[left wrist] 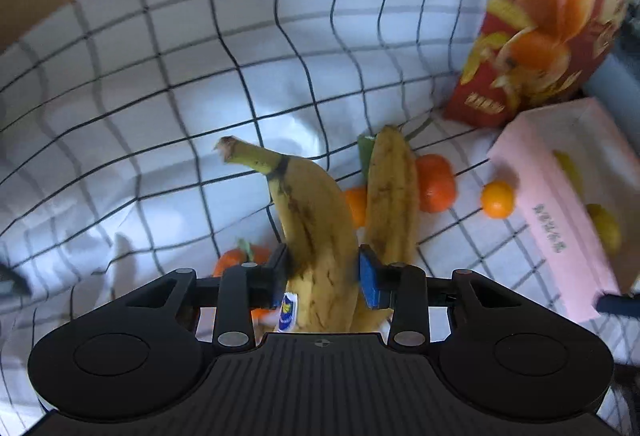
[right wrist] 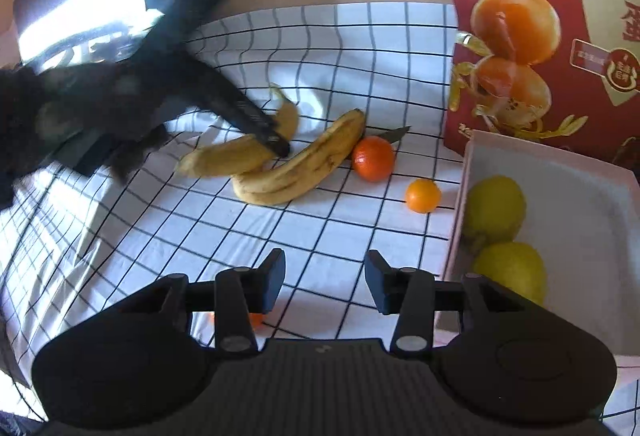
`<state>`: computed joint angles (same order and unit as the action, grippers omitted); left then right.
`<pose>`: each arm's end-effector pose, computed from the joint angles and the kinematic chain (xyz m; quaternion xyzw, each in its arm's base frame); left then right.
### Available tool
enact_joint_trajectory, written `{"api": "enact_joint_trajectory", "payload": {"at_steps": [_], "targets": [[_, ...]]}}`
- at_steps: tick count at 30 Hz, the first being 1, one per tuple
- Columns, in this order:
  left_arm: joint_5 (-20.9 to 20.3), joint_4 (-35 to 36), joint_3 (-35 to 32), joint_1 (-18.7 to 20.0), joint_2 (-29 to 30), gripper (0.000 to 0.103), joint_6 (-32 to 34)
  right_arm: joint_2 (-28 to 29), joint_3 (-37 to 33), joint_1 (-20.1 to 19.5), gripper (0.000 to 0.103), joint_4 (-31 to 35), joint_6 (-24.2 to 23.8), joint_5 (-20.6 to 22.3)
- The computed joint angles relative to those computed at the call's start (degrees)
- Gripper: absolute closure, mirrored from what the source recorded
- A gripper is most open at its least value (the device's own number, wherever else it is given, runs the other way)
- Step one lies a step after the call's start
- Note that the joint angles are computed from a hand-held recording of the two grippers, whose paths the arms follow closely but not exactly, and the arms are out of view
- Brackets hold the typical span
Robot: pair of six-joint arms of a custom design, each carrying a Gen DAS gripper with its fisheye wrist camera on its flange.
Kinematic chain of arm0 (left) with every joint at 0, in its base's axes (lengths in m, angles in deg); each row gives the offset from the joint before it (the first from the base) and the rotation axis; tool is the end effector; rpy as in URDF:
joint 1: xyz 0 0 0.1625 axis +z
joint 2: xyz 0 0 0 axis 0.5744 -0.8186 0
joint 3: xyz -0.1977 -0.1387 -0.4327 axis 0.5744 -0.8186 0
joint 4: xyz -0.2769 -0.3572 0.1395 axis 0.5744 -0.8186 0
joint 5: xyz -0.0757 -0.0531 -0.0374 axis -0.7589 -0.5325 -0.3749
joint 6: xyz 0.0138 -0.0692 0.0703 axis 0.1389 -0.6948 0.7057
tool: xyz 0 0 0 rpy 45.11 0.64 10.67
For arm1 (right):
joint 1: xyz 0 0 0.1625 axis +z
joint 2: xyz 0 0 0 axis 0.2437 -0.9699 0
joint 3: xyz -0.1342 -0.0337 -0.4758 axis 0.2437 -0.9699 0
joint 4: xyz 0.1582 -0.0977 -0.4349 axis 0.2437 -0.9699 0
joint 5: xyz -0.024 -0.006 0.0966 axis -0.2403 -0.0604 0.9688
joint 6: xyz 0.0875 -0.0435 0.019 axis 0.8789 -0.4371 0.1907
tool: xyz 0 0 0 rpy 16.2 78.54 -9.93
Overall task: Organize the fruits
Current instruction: 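Lift the grasped banana off the table with the left gripper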
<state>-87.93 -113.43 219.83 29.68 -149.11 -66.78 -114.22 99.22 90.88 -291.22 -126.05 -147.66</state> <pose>0.0187 -0.4559 0.2737 0.0430 0.8879 -0.2827 0.3603 0.2442 -0.4459 -0.0243 0.4574 -0.8666 0.1694 0.1052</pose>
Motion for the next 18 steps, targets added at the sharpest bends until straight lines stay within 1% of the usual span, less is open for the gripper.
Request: {"api": "enact_joint_trajectory", "payload": {"at_steps": [5,6,9,11,12,13,15,17,18], "targets": [[3.1,-4.7,8.2,-4.8,-6.7,0.062,-5.4,0.3,-0.8,0.1,0.059,1.1,-0.2,1.0],[4.0,-4.9,9.7,-5.8,-7.8,0.062,-7.8,0.5,-1.0,0.3,0.059,1.3,-0.6,1.2],[7.5,-3.4,14.9,-10.0,-13.8,0.062,-15.8,1.3,-1.8,1.2,0.059,2.0,-1.7,1.2],[8.9,1.4,17.2,-12.5,-19.3,0.062,-21.9,2.1,-2.5,2.0,0.059,2.2,-3.5,1.3],[9.1,4.8,18.2,-13.7,-22.8,0.062,-24.8,2.6,-3.1,2.6,0.059,2.3,-5.1,1.1],[9.0,7.7,19.0,-14.5,-25.5,0.062,-26.9,3.2,-3.6,3.1,0.059,2.1,-6.8,0.8],[8.3,13.6,19.8,-15.5,-30.4,0.062,-30.4,5.1,-5.2,4.7,0.059,1.2,-12.0,-0.7],[7.6,15.2,20.1,-15.2,-31.5,0.062,-31.8,7.0,-7.1,6.3,0.059,1.4,-16.7,-3.1],[7.4,16.0,20.5,-15.0,-31.9,0.062,-32.6,7.7,-8.5,7.0,0.059,2.7,-17.2,-4.4]]}}
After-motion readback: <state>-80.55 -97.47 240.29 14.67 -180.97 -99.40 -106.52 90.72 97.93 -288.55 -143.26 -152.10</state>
